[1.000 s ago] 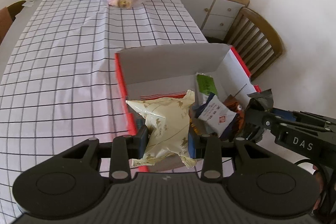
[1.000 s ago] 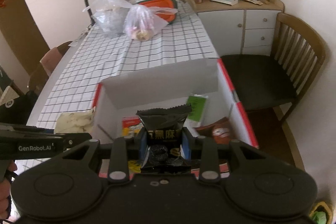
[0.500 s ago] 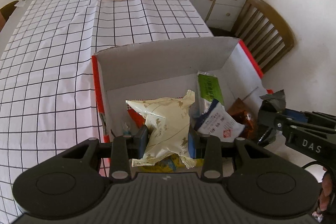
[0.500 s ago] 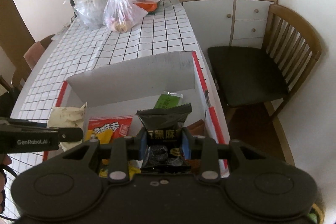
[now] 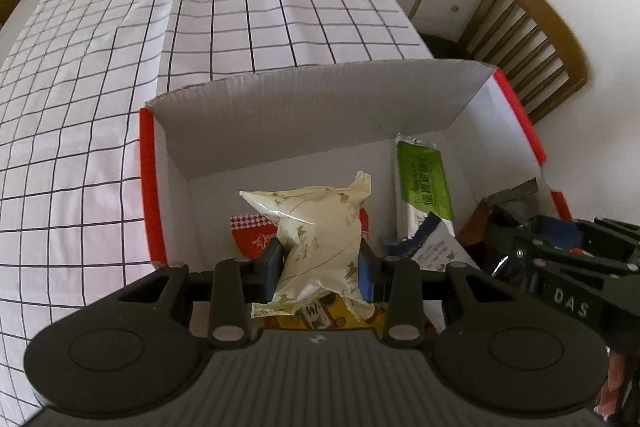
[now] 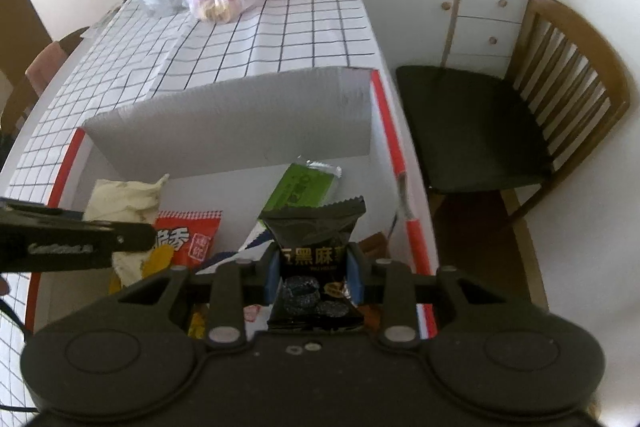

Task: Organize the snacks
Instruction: 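Carry the black packet and cream bag into the red box and open both grippers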

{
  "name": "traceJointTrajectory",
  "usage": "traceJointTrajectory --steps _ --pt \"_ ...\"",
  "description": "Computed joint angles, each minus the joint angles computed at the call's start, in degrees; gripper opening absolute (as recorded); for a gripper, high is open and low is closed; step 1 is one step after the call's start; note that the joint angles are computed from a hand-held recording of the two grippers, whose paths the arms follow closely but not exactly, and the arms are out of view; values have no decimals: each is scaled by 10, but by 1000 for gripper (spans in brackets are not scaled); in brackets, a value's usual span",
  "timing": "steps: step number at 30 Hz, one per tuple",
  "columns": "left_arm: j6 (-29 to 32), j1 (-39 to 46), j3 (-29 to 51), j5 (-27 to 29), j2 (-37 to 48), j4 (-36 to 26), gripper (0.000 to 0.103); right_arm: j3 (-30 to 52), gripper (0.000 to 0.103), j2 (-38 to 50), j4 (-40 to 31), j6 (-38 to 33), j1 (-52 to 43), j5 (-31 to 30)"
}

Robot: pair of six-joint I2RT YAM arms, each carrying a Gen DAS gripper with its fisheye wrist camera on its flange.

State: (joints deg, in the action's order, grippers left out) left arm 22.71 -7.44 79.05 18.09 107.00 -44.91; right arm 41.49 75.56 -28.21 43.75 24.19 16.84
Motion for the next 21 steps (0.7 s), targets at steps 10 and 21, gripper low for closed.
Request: traceJointTrajectory --steps 10,21 --pt "3 -15 21 -9 27 -13 38 0 32 14 19 -11 -11 -21" --pt "5 -4 3 4 4 -5 60 -19 38 -16 20 3 -7 -23"
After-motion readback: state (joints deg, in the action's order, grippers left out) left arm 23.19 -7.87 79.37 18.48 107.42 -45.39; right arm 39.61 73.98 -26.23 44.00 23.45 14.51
